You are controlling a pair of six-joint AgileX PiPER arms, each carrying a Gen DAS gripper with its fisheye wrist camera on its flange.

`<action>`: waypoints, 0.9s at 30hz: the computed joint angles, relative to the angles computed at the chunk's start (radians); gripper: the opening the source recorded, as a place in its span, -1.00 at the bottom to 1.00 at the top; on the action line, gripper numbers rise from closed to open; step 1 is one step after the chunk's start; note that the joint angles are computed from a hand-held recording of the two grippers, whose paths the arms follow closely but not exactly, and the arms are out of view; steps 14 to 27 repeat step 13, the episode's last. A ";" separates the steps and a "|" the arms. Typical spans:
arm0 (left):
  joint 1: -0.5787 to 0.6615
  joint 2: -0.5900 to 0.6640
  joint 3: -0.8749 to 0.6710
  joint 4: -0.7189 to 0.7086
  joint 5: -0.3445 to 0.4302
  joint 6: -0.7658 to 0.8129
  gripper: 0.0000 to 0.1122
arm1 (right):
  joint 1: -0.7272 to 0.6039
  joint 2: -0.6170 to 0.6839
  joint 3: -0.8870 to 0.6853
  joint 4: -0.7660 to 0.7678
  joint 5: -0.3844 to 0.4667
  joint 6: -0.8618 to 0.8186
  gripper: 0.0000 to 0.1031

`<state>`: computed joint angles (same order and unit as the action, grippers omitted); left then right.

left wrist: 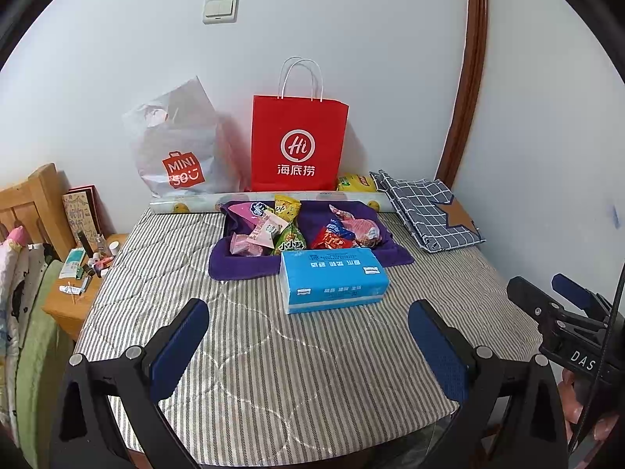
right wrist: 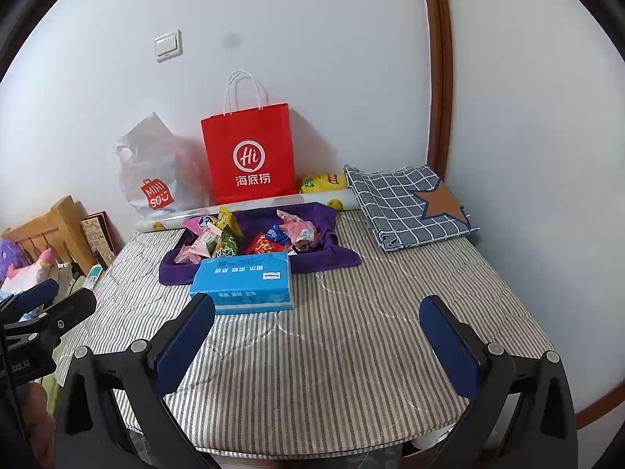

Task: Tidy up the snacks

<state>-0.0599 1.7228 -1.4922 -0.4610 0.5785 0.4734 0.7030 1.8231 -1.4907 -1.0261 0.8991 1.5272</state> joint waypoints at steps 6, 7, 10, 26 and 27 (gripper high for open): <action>0.000 0.002 -0.001 0.003 0.001 -0.005 0.84 | 0.000 0.003 -0.003 0.002 -0.006 -0.001 1.00; -0.002 0.003 -0.001 0.004 0.000 -0.008 0.84 | -0.001 0.005 -0.005 0.003 -0.007 -0.002 1.00; -0.001 0.005 0.001 0.002 -0.005 -0.005 0.84 | -0.004 0.012 -0.012 0.005 -0.011 -0.008 1.00; 0.002 0.014 0.002 -0.018 -0.023 0.016 0.84 | -0.002 0.017 -0.015 0.002 -0.014 -0.006 1.00; 0.002 0.014 0.002 -0.018 -0.023 0.016 0.84 | -0.002 0.017 -0.015 0.002 -0.014 -0.006 1.00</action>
